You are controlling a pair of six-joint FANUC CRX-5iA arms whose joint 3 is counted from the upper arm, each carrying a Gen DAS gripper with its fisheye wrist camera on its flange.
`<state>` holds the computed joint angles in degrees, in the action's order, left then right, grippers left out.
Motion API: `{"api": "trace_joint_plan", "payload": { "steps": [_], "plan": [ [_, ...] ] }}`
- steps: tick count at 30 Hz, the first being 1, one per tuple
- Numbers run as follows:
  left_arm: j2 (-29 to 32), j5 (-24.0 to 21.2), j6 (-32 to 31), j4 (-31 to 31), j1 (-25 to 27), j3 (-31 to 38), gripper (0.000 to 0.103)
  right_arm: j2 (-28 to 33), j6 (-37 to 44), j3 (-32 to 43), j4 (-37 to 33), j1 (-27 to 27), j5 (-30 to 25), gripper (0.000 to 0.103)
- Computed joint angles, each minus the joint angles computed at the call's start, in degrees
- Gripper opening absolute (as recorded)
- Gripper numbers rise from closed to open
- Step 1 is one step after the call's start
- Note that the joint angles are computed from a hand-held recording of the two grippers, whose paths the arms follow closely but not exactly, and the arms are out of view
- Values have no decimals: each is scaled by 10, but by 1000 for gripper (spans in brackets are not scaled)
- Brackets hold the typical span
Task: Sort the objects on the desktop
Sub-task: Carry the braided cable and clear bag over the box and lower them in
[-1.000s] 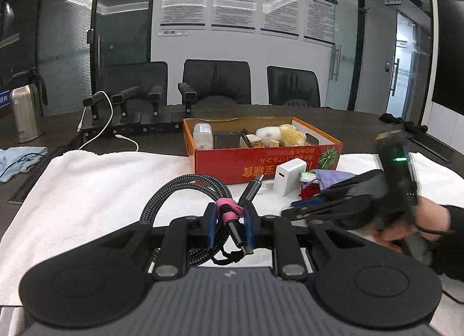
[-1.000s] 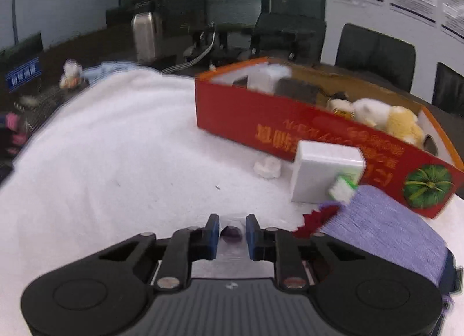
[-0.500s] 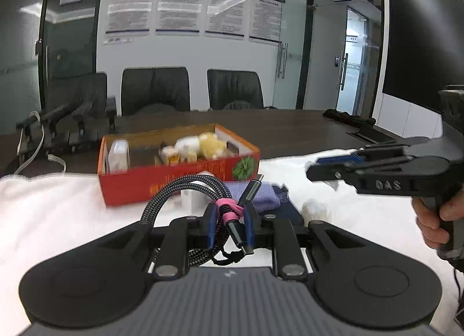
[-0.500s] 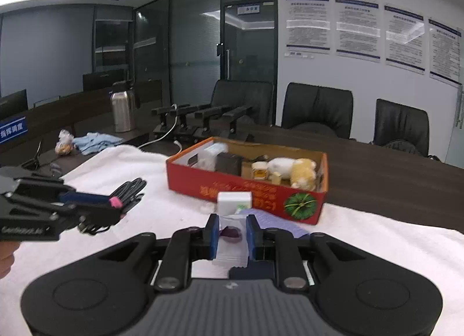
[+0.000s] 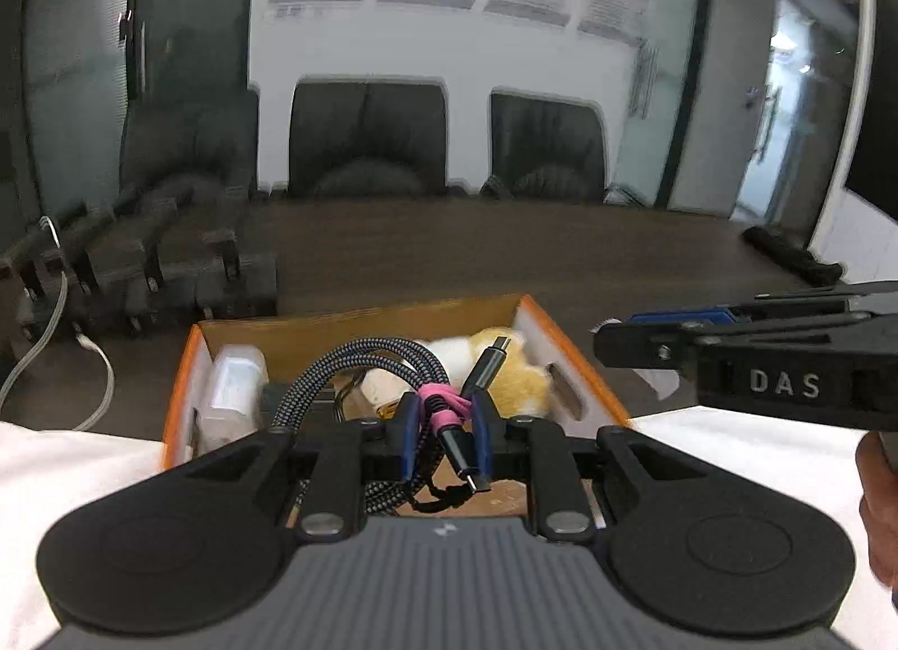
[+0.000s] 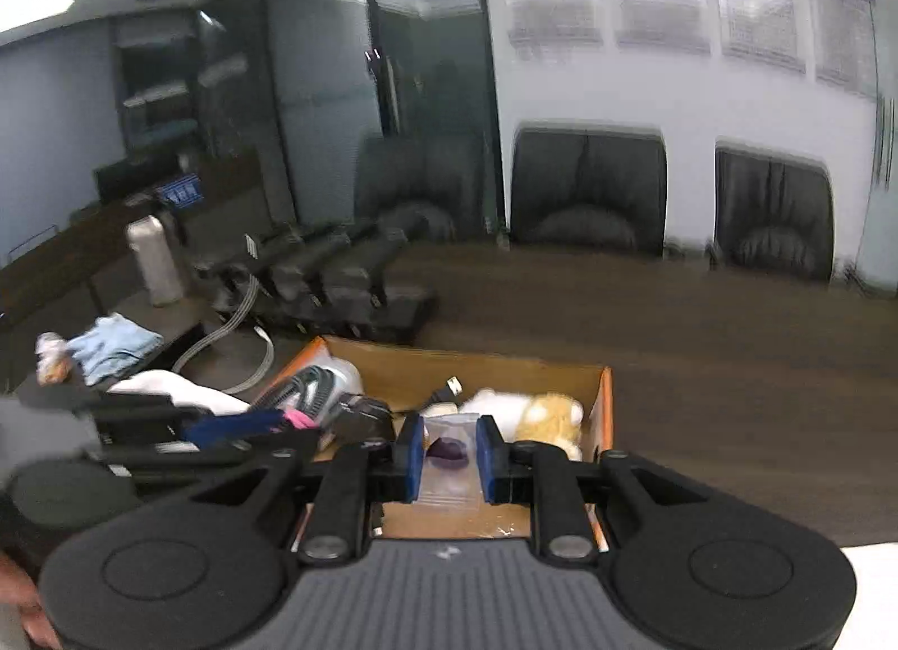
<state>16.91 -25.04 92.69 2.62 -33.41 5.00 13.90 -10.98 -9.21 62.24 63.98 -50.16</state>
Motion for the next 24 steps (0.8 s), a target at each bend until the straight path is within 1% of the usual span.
{"api": "trace_joint_plan", "payload": {
  "steps": [2, 5, 6, 7, 9, 11, 13, 16, 17, 19, 20, 22, 24],
  "plan": [
    [52, -37, 23, -6, 3, 61, 20, 36, 46, 48, -60, -30, 11, 18],
    [127, -104, 76, -21, 8, 148, 20, 92, 100, 113, -129, -61, 1, 18],
    [145, -119, 82, -20, 10, 167, 20, 106, 109, 126, -146, -70, 5, 18],
    [162, -128, 85, -18, 12, 182, 18, 120, 117, 139, -168, -81, 13, 18],
    [178, -130, 69, 3, 17, 188, 17, 139, 114, 148, -193, -91, 23, 18],
    [182, -115, 54, 38, 23, 176, 18, 153, 116, 155, -212, -100, 32, 19],
    [184, -112, 41, 50, 25, 174, 19, 164, 121, 163, -223, -102, 28, 21],
    [178, -103, 24, 59, 29, 165, 26, 173, 123, 166, -228, -105, 31, 20],
    [170, -94, 10, 77, 33, 151, 28, 175, 127, 170, -234, -104, 27, 21],
    [153, -78, -5, 97, 39, 128, 33, 172, 129, 172, -238, -102, 20, 31],
    [145, -79, 3, 88, 40, 125, 37, 170, 126, 172, -236, -100, 19, 33],
    [132, -103, 25, 61, 41, 132, 44, 168, 119, 176, -230, -94, 2, 40],
    [122, -128, 48, 39, 40, 140, 51, 160, 117, 175, -224, -86, -12, 41]
  ]
}}
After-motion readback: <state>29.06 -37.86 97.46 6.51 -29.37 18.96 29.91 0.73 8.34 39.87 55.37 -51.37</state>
